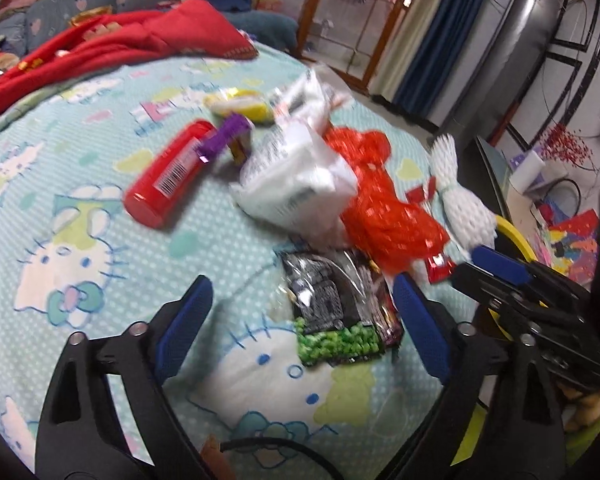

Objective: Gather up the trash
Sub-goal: 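Grasp the black snack bag with the left tool while the right tool grasps the red candy wrapper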

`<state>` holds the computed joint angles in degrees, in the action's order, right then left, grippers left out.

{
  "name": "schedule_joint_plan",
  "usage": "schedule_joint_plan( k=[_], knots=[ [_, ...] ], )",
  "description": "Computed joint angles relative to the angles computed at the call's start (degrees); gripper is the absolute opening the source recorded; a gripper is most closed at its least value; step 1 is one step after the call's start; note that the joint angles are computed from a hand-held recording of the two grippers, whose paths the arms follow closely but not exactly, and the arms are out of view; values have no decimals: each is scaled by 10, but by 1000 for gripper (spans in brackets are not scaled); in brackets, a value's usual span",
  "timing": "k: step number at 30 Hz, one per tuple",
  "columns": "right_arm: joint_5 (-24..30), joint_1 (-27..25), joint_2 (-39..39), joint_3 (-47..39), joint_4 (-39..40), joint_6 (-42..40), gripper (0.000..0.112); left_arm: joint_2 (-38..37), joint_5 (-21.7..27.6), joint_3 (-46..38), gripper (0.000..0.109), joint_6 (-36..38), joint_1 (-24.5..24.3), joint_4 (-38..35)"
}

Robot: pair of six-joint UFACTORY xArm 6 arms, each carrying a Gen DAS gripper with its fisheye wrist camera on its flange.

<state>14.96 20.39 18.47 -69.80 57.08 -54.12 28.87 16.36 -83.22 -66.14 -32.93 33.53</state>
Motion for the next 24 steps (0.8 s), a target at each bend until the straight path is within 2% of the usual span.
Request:
schedule_joint_plan(
  k=[6, 8, 11, 17, 18, 24],
  knots=[
    [9, -3, 36, -29, -65, 77, 46, 19, -8, -11, 73, 92, -11, -85],
    [-2, -4, 45, -33, -81, 98, 34, 25, -3, -17, 71, 106, -13, -96],
    [-2, -6, 49, -38, -80, 95, 27, 27, -2, -17, 70, 106, -13, -92],
    [-3, -7, 47, -36, -70, 82, 23, 23, -3, -11, 49, 84, -11, -77],
    [-2, -7, 49, -39, -70, 83, 23, 23, 5, -14, 37, 81, -11, -74],
    [0, -8, 45, -39, -51, 68, 22, 16, -15, 3, 27, 92, -4, -93]
  ],
)
